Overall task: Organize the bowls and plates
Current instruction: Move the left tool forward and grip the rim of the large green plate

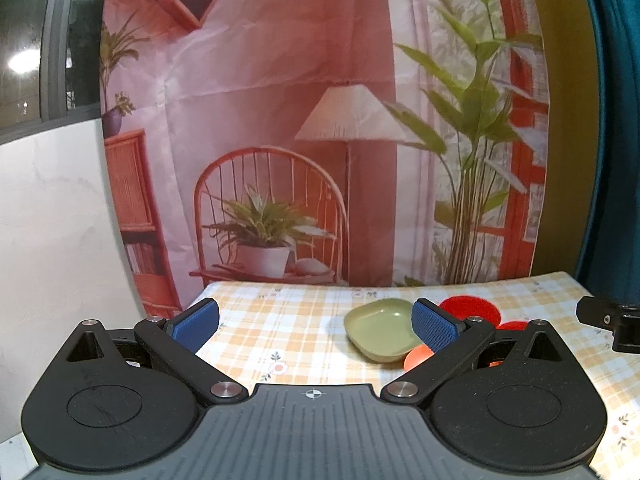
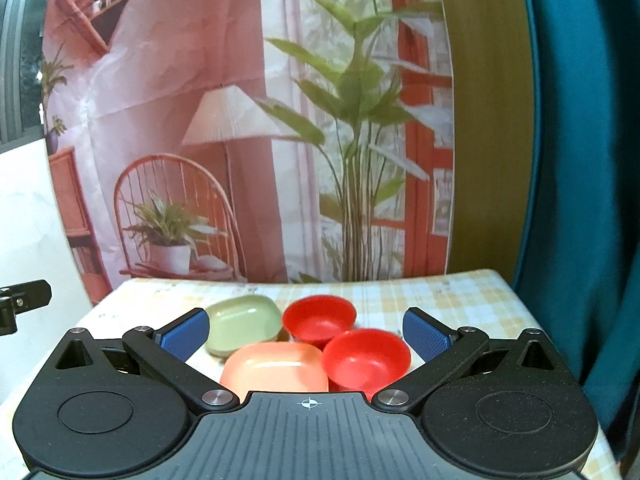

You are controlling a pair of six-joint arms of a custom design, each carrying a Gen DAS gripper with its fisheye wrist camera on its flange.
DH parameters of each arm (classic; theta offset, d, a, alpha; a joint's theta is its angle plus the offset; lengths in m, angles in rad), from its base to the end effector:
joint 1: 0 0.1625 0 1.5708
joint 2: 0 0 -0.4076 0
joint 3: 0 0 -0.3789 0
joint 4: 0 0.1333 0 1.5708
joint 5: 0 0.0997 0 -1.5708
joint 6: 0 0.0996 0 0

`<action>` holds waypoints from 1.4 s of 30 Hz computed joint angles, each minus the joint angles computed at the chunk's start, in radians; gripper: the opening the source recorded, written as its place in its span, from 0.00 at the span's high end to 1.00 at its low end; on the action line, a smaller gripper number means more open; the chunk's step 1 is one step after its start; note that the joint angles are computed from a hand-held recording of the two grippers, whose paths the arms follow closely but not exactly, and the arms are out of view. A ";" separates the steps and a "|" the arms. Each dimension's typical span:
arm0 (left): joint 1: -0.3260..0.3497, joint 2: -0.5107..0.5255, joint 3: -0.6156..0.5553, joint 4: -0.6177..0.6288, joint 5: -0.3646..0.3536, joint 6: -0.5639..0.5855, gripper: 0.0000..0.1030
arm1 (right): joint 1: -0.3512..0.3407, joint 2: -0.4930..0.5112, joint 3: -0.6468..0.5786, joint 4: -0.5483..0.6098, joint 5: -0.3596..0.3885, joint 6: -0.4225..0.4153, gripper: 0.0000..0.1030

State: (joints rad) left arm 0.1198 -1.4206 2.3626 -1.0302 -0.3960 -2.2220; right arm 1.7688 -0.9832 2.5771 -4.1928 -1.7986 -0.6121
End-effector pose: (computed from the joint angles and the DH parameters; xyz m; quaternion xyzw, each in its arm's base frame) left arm -0.2256 -0.2540 0.1564 0.1159 0.7096 -0.5420 0.4350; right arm 0.1778 -0.3231 0.1582 0.2895 -0.8171 0.4577 0.1973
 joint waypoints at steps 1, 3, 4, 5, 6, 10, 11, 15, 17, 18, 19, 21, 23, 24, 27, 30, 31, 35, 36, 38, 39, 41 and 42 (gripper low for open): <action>0.009 -0.003 0.010 -0.017 0.005 0.008 0.00 | -0.009 0.023 -0.003 -0.017 0.003 -0.006 0.00; 0.030 -0.003 0.026 -0.044 0.007 0.018 0.00 | -0.015 0.057 -0.016 -0.021 -0.013 -0.016 0.00; 0.040 -0.001 0.034 -0.054 0.010 0.023 0.00 | -0.019 0.075 -0.022 -0.027 -0.017 -0.022 0.00; 0.048 0.002 0.039 -0.061 0.015 0.030 0.00 | -0.025 0.097 -0.028 -0.039 -0.016 -0.027 0.00; 0.057 0.004 0.046 -0.067 0.020 0.036 0.00 | -0.030 0.118 -0.032 -0.057 -0.015 -0.032 0.00; 0.092 -0.013 0.081 -0.136 0.034 0.094 0.00 | -0.055 0.191 -0.045 -0.114 0.021 -0.084 0.00; 0.101 -0.021 0.092 -0.161 0.038 0.111 0.00 | -0.056 0.211 -0.055 -0.122 0.015 -0.094 0.00; 0.135 -0.042 0.131 -0.238 0.045 0.156 0.00 | -0.062 0.253 -0.077 -0.103 -0.001 -0.105 0.00; 0.153 -0.063 0.159 -0.313 0.051 0.209 0.00 | -0.067 0.274 -0.086 -0.094 -0.006 -0.111 0.00; 0.162 -0.080 0.180 -0.367 0.057 0.249 0.00 | -0.070 0.286 -0.091 -0.092 -0.006 -0.116 0.00; 0.168 -0.095 0.201 -0.418 0.062 0.282 0.00 | -0.073 0.295 -0.094 -0.092 -0.005 -0.120 0.00; 0.180 -0.116 0.242 -0.527 0.073 0.346 0.00 | -0.082 0.314 -0.098 -0.091 0.005 -0.127 0.00; 0.198 -0.122 0.282 -0.661 0.084 0.431 0.00 | -0.092 0.321 -0.097 -0.080 0.019 -0.137 0.00; 0.207 -0.112 0.291 -0.697 0.090 0.452 0.00 | -0.092 0.328 -0.100 -0.073 0.016 -0.136 0.00; 0.225 -0.076 0.295 -0.741 0.094 0.488 0.00 | -0.101 0.328 -0.098 -0.042 0.029 -0.129 0.00; 0.248 -0.056 0.320 -0.878 0.087 0.589 0.01 | -0.102 0.338 -0.101 -0.032 0.033 -0.123 0.00; 0.255 -0.051 0.329 -0.921 0.083 0.618 0.01 | -0.106 0.337 -0.101 -0.021 0.042 -0.122 0.00; 0.291 -0.031 0.341 -1.031 0.059 0.702 0.04 | -0.107 0.307 -0.095 0.080 0.048 -0.134 0.00; 0.294 -0.033 0.347 -1.050 0.052 0.716 0.05 | -0.096 0.317 -0.100 0.076 0.029 -0.139 0.00; 0.305 -0.027 0.360 -1.130 0.036 0.773 0.09 | -0.076 0.328 -0.111 0.086 -0.015 -0.132 0.00; 0.312 -0.021 0.364 -1.164 0.030 0.796 0.10 | -0.074 0.325 -0.113 0.105 -0.022 -0.121 0.00; 0.324 -0.007 0.373 -1.237 0.019 0.849 0.16 | -0.085 0.322 -0.107 0.107 0.005 -0.115 0.00; 0.329 0.002 0.382 -1.293 0.013 0.889 0.18 | -0.084 0.322 -0.107 0.105 0.005 -0.117 0.00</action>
State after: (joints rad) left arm 0.4488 -1.4190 2.7441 -2.3229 -0.3826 -1.3328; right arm 1.6849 -0.6608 2.4699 -4.0877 -1.7939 -0.7294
